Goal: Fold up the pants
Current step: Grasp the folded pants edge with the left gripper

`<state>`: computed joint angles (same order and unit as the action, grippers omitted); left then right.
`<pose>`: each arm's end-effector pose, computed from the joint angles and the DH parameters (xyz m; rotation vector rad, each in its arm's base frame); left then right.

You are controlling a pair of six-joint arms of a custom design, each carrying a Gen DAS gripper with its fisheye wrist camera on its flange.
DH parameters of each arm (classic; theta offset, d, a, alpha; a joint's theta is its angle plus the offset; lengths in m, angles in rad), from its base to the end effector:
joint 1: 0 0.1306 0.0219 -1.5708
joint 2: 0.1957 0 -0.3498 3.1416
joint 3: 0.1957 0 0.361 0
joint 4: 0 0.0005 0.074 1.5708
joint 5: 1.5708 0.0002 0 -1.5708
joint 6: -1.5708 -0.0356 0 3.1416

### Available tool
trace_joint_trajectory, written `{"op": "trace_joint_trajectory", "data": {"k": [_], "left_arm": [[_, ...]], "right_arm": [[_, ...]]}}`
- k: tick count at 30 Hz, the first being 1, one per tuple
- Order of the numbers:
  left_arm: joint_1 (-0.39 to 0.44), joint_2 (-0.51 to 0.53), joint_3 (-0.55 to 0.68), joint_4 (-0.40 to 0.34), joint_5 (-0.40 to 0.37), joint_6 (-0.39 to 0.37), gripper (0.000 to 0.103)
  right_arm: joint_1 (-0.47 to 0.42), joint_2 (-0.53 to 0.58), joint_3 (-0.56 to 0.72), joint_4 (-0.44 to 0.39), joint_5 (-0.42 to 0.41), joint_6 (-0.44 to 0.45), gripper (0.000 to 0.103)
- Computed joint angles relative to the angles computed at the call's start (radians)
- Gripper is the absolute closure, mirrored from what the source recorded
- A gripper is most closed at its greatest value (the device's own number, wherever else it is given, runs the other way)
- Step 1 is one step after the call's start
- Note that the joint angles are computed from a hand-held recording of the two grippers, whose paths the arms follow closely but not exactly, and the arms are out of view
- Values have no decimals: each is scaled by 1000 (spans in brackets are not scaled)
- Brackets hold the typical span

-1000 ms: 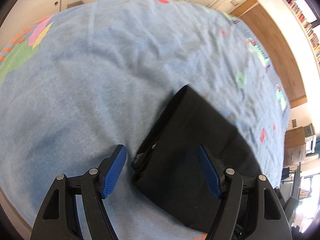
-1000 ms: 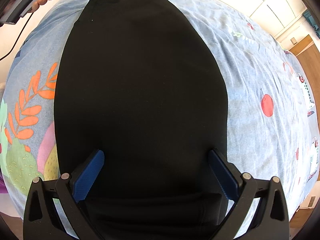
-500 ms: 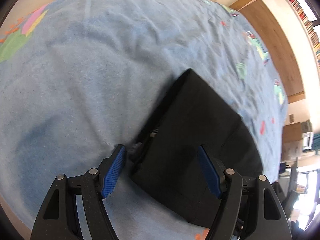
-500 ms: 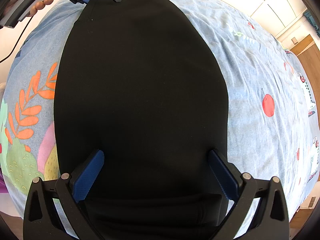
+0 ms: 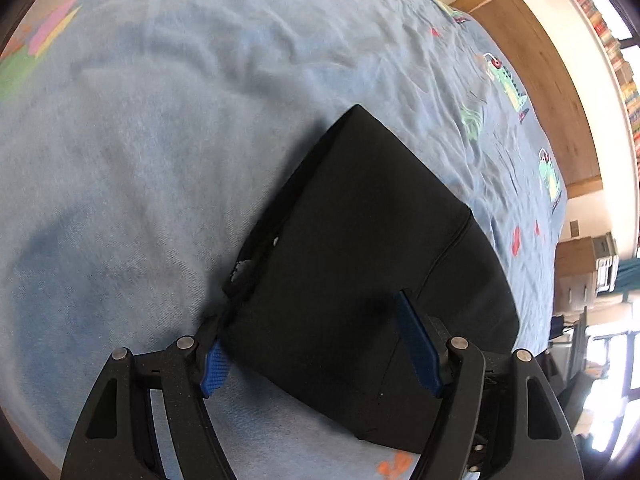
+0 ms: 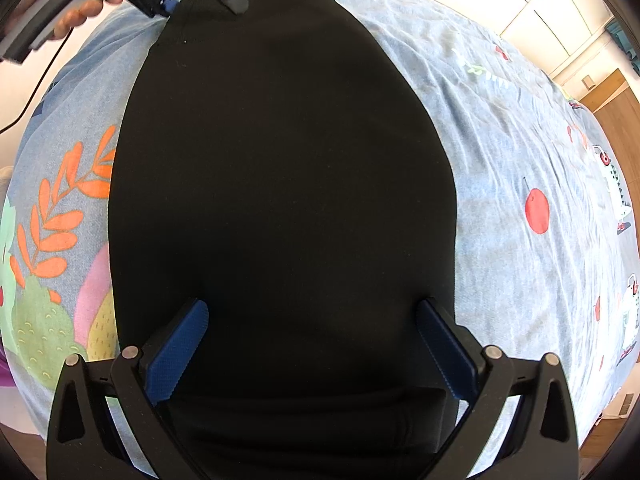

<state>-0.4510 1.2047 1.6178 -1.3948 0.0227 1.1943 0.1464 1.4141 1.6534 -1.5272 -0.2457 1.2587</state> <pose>0.3180 -0.1554 0.5290 -0.9682 2.5097 -0.6189 0.4107 0.0688 0.4614 -1.8284 2.0842 0.0823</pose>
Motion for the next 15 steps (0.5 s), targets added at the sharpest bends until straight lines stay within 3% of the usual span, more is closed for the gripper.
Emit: {"op": "trace_joint_trajectory", "data": {"k": [6, 8, 10, 15], "left_arm": [[8, -16, -13, 68, 11, 24, 36], [11, -33, -23, 99, 12, 26, 42], [10, -38, -14, 101, 3, 29, 58], [11, -16, 8, 62, 10, 24, 60]], "right_arm": [[-6, -2, -3, -1, -9, 5, 0], [-6, -1, -4, 3, -11, 4, 0], [-8, 0, -4, 4, -13, 4, 0], [-8, 1, -4, 4, -13, 4, 0]]}}
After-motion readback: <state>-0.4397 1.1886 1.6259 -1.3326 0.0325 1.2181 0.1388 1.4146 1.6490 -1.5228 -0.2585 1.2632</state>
